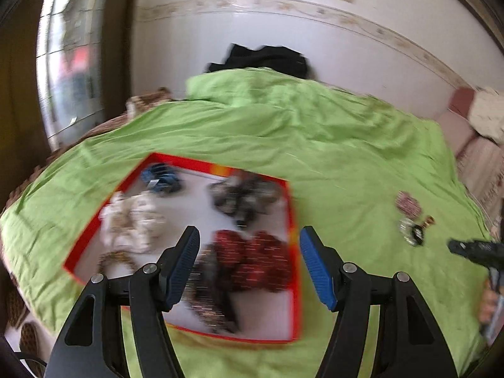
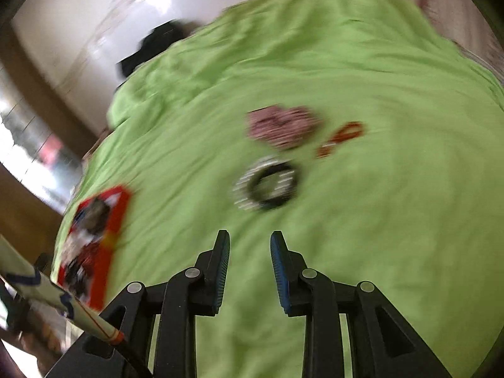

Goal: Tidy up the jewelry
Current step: 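Move both open tools back toward the remaining bracelets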

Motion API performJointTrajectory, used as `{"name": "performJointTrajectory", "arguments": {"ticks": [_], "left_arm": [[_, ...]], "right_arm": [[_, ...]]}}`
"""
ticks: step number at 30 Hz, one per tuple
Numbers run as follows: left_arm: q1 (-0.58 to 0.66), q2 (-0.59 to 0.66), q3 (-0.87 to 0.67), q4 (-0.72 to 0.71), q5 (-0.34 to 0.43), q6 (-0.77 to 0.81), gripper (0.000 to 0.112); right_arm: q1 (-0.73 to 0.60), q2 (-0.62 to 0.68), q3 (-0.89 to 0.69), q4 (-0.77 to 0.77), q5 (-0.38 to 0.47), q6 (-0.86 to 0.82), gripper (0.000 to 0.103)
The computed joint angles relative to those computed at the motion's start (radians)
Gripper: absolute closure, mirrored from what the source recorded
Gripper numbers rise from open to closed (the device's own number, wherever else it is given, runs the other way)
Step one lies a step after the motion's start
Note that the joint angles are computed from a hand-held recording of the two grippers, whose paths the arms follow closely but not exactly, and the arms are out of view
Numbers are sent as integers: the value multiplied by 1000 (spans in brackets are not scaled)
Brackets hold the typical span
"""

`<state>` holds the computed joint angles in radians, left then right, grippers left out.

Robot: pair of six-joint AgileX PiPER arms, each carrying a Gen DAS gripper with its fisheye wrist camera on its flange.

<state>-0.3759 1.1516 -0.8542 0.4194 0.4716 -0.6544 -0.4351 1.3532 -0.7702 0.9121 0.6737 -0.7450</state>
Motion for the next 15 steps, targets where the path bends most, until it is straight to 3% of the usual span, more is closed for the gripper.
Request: {"name": "performJointTrajectory", "arguments": {"ticks": [7,11,15], "left_arm": [[-173,169,-127,17,43,-53,47],[-244,257,-182,68,61,-111,47],[-272,323,-232,34,80,-82,47]], "right_arm": [[-88,179,-74,162,27,-166,74],[-43,258,-144,174,34,-184,74],[20,326,-200,136,-32,-143,74]]}}
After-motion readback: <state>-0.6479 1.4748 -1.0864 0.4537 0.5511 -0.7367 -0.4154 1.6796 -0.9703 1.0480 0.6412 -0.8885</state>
